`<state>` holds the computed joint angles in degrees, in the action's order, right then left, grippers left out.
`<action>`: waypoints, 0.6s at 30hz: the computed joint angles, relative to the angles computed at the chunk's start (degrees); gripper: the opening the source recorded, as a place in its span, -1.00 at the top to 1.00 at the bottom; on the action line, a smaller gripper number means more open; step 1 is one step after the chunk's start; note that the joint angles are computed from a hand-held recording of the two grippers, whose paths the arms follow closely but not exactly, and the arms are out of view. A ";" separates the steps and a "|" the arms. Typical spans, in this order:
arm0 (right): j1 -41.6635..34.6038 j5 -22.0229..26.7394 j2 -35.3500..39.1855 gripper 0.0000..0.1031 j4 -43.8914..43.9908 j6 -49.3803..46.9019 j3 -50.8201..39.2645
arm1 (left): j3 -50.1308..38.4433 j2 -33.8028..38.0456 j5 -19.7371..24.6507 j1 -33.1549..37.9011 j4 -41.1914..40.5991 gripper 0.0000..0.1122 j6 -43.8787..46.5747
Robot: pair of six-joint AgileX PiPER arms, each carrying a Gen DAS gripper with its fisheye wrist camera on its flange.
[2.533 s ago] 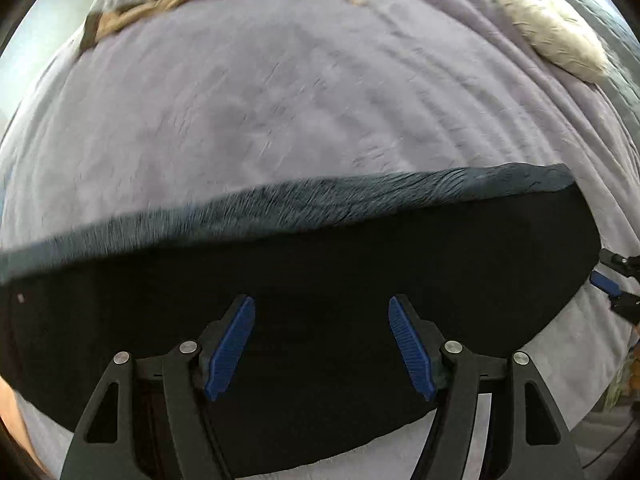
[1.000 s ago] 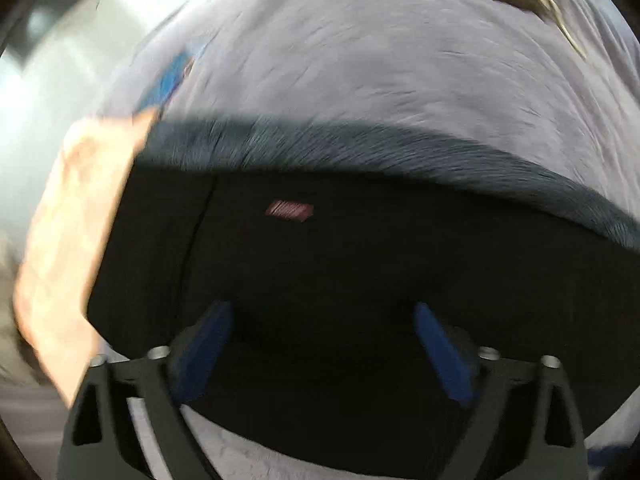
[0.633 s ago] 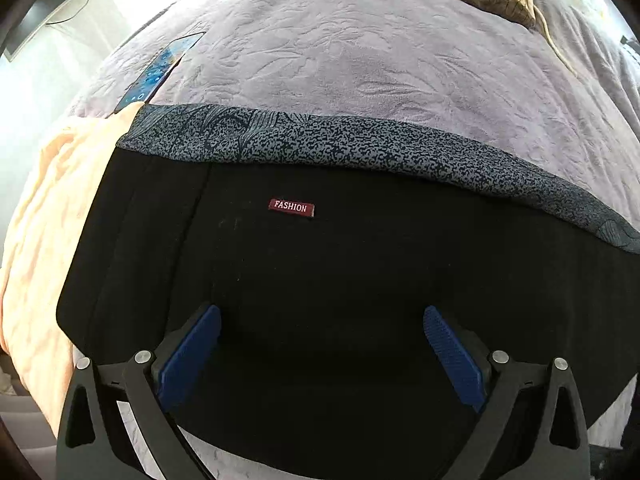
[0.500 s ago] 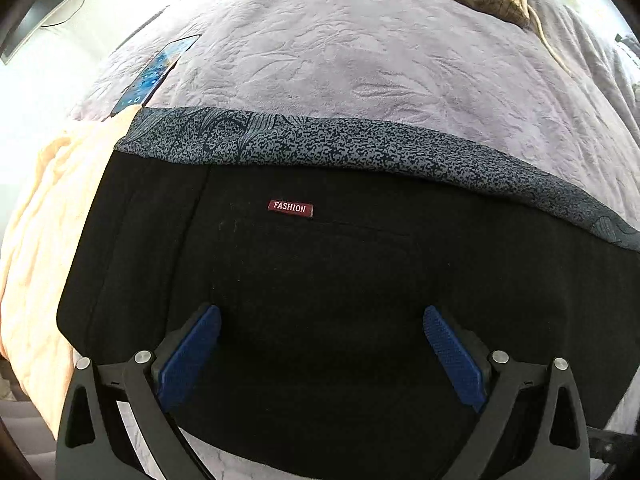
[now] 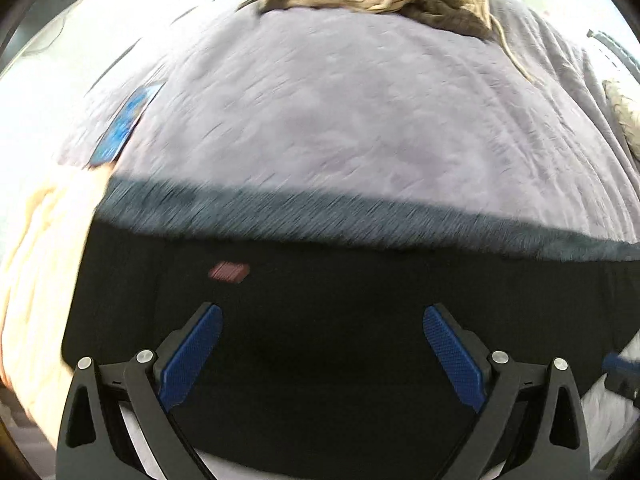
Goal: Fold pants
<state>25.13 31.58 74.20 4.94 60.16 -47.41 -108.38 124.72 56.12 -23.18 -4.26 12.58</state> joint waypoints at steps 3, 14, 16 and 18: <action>-6.49 4.20 4.69 -0.05 3.11 -7.44 -1.15 | -11.64 8.62 2.26 -4.11 8.76 -0.80 -8.97; -21.85 12.60 -22.11 -0.07 11.93 -8.86 15.84 | -2.67 2.62 6.45 -8.21 15.02 -0.80 -8.87; -25.93 17.06 -29.56 -0.07 13.39 -10.30 19.31 | 1.95 -0.85 6.72 -10.07 13.31 -0.80 -9.40; -33.69 22.53 -34.20 -0.07 16.17 -15.67 20.59 | 4.50 -3.33 7.98 -12.10 10.27 -0.80 -9.57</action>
<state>-8.56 54.10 40.00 21.12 44.49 -26.82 -103.88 121.39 64.10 -35.28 6.01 3.01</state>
